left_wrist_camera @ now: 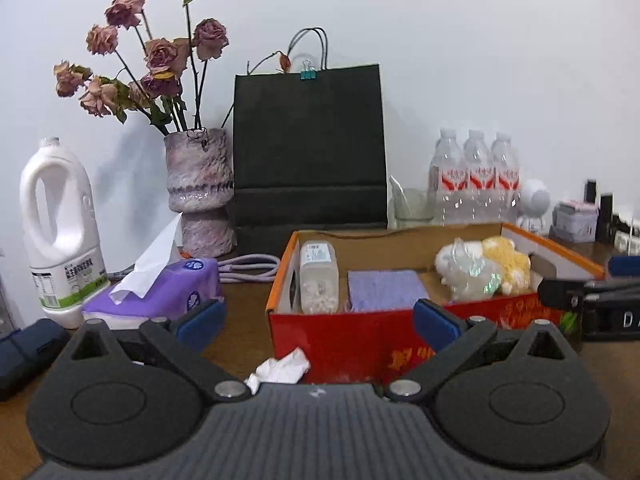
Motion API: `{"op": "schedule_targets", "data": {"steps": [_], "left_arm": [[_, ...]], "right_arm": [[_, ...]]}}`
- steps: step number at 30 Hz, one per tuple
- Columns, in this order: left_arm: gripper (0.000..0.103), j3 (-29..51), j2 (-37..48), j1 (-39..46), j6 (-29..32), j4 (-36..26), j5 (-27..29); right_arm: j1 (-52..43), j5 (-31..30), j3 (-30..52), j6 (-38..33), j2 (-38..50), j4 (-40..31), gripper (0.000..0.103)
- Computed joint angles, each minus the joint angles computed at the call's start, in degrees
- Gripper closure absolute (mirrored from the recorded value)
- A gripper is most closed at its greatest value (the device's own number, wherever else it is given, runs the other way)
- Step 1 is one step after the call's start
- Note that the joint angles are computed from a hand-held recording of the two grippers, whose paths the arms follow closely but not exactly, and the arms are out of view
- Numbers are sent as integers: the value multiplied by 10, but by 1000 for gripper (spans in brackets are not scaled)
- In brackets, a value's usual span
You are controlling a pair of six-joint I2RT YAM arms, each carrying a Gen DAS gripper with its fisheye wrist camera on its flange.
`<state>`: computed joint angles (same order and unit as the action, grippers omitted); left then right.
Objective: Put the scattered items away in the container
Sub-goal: 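Move both tools back toward the remaining items beside the box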
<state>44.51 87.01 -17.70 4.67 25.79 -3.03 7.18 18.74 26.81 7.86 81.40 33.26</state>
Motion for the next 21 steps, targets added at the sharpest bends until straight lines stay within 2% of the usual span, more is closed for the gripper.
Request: {"op": "schedule_targets", "data": {"steps": [3,5,7,12,15,18,20,21], "left_arm": [[0,-51,-73,-8,10,-47,-35],[0,-109,-143,6,-27,-59,-4],[0,-141,-211,18,-52,-107,37],[0,-186,-373,-7,-29,-207,39],[0,-211,-445,-28,-31,-273,29],[0,-221,-454,-37,-41,-303,22],[0,-207,-423,-40,-41,-305,9],[0,-201,-410,-34,-39,-300,13]], "right_arm": [[31,43,-23,7,-77,-77,4],[59,67,-77,23,-160,-101,3],[94,86,-136,45,-256,-132,2],[219,179,-159,113,-486,-374,2],[282,225,-147,136,-591,-516,2],[322,239,-137,175,-636,-601,2],[318,229,-142,175,-637,-597,6],[306,216,-144,168,-630,-586,11]]}}
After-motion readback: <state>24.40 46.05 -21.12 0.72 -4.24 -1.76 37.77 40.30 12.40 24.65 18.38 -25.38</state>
